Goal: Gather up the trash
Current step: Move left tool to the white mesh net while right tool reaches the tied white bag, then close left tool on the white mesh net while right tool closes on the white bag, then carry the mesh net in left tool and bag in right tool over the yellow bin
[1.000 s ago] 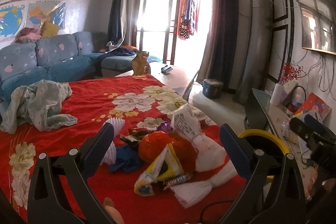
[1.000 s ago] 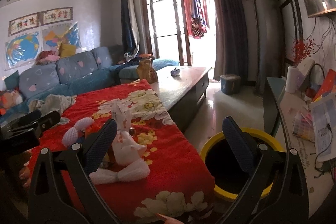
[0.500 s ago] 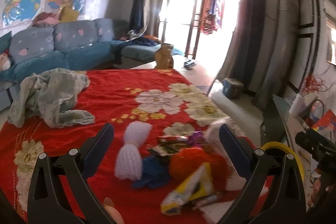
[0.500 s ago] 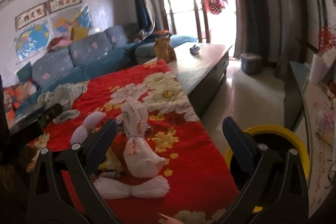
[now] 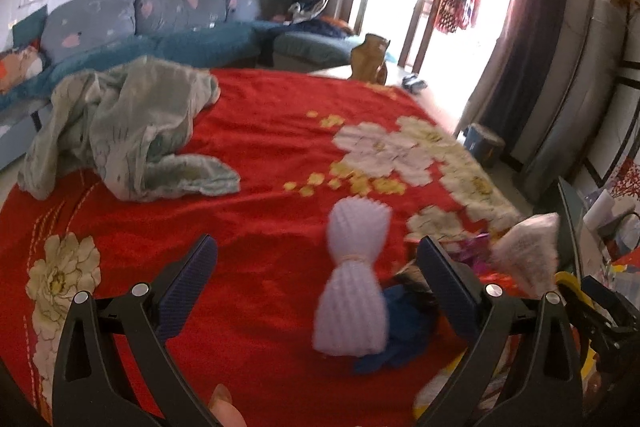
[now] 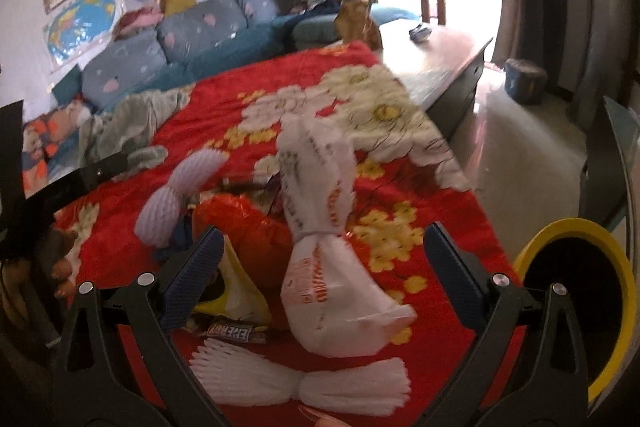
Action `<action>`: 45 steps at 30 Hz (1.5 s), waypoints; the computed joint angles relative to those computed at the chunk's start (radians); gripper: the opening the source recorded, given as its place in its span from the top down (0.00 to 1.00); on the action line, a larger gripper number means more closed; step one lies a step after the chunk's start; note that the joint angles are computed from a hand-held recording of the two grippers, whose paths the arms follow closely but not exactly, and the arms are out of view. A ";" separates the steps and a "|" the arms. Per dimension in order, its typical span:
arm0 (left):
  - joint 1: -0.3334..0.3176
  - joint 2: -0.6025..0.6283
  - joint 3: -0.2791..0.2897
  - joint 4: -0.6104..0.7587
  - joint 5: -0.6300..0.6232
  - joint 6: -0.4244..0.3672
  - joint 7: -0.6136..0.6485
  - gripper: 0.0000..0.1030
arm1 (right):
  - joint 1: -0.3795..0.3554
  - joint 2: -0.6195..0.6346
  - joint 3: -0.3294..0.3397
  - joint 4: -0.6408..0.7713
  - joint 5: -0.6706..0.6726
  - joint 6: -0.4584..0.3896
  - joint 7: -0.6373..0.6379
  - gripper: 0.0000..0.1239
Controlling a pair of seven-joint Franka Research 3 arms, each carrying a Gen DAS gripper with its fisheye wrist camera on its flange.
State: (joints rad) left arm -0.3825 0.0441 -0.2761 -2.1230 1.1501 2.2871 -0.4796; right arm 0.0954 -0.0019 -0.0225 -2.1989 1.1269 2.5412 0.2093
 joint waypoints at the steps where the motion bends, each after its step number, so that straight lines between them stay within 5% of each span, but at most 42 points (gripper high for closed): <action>1: 0.009 0.002 0.008 -0.011 -0.009 0.033 0.006 0.06 | 0.002 0.006 0.002 0.002 -0.011 0.000 0.005 0.30; 9: 0.054 0.038 0.041 -0.053 -0.002 0.288 -0.003 0.08 | -0.004 0.045 0.008 0.012 -0.098 0.002 0.056 0.39; 18: 0.058 0.088 0.071 -0.043 -0.019 0.433 0.008 0.53 | -0.019 0.056 0.012 0.010 -0.131 -0.022 0.058 0.60; 20: 0.056 0.082 0.076 -0.049 -0.021 0.435 0.008 0.66 | -0.021 0.055 0.012 0.010 -0.125 -0.032 0.051 0.66; 23: 0.049 0.064 0.076 -0.050 -0.003 0.401 -0.006 0.72 | -0.023 0.048 0.012 0.007 -0.100 -0.037 0.030 0.70; 36: 0.043 -0.032 0.006 -0.019 0.118 0.247 -0.030 0.73 | -0.049 0.000 -0.022 0.019 0.008 -0.129 -0.012 0.72; 45: -0.001 0.028 -0.004 0.090 0.152 0.251 0.039 0.73 | -0.075 -0.029 -0.053 0.022 0.046 -0.135 -0.011 0.72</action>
State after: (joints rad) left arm -0.3833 0.0724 -0.2798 -2.0326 1.3025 2.5383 -0.4411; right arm 0.0202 -0.0307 -0.0753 -2.1765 1.1731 2.4063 0.1986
